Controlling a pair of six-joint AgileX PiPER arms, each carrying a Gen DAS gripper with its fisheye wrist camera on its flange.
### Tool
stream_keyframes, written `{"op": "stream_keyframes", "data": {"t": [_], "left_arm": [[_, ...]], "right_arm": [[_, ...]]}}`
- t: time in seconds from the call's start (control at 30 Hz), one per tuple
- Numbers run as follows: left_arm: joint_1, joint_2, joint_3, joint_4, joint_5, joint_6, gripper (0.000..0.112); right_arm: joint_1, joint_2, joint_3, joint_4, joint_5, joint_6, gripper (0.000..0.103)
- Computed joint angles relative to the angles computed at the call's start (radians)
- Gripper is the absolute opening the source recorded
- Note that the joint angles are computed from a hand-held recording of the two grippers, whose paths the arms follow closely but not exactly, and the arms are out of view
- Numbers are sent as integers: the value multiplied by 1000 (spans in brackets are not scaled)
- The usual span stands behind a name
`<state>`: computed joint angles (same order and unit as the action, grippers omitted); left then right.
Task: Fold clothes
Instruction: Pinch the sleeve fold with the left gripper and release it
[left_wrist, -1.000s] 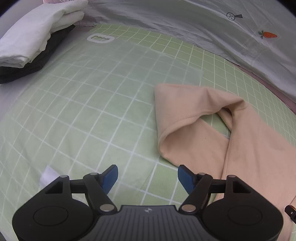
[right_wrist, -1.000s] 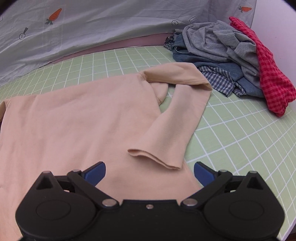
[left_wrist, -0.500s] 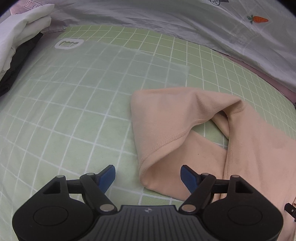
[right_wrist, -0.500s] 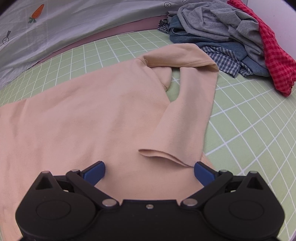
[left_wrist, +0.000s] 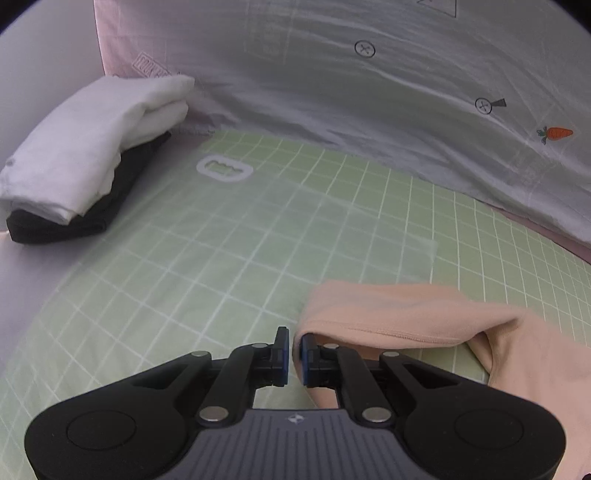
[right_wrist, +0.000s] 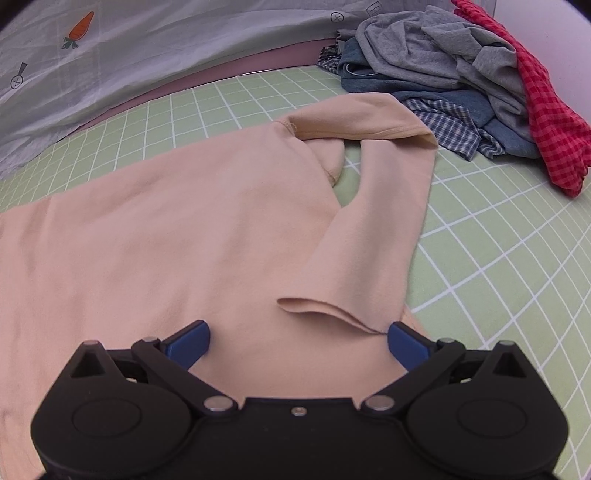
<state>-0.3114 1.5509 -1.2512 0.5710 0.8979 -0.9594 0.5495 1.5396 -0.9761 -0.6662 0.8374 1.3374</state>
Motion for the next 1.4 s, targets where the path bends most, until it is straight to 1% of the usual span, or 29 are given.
{"op": "stream_keyframes", "data": {"t": [0.1, 0.17, 0.2, 0.3, 0.4, 0.43, 0.5, 0.57, 0.63, 0.67, 0.7, 0.73, 0.8, 0.87, 0.93, 1.0, 1.1, 1.27, 1.37, 1.4], "left_arm": [[-44, -16, -19, 151, 16, -63, 6], [-67, -20, -31, 204, 10, -82, 4], [-71, -21, -29, 206, -4, -71, 4], [-73, -9, -16, 113, -76, 8, 4], [-58, -2, 23, -74, -126, 90, 4], [-60, -3, 49, -118, -133, 94, 5], [-74, 0, 63, -134, -97, 69, 9], [-77, -16, 83, -119, -67, 48, 11], [-68, -49, 105, -88, -43, 40, 26], [-57, -70, 119, -75, -40, 41, 29], [-44, -90, 133, -63, -37, 43, 36], [-24, -104, 141, -65, -29, 52, 46], [21, -123, 149, -79, -13, 73, 56], [78, -126, 158, -151, -16, 137, 57], [136, -125, 165, -224, -15, 206, 61], [171, -110, 159, -290, 3, 258, 63], [190, -103, 170, -336, -6, 310, 64], [171, -91, 191, -334, -24, 314, 64], [150, -71, 187, -299, -19, 300, 62], [147, -63, 183, -292, -14, 299, 54]], "right_arm": [[2, -3, 7, -9, -5, 10, 103], [2, -4, 10, -12, -7, 12, 103], [2, -5, 11, -14, -7, 13, 103], [3, -5, 14, -18, -9, 18, 103], [5, -6, 17, -24, -11, 24, 103], [4, -6, 17, -24, -12, 23, 103], [2, -6, 18, -23, -14, 20, 103], [2, -7, 18, -23, -15, 18, 103], [3, -7, 19, -25, -15, 21, 103], [3, -6, 19, -27, -15, 23, 103], [3, -5, 19, -28, -16, 24, 103], [4, -5, 19, -29, -16, 25, 103], [5, -6, 21, -32, -17, 28, 103], [7, -9, 25, -37, -18, 32, 103], [9, -11, 29, -41, -18, 37, 103], [10, -12, 31, -44, -19, 39, 103], [8, -12, 28, -39, -19, 32, 103], [9, -9, 26, -40, -18, 33, 103], [9, -10, 27, -40, -18, 32, 103], [9, -10, 28, -40, -19, 33, 103]]}}
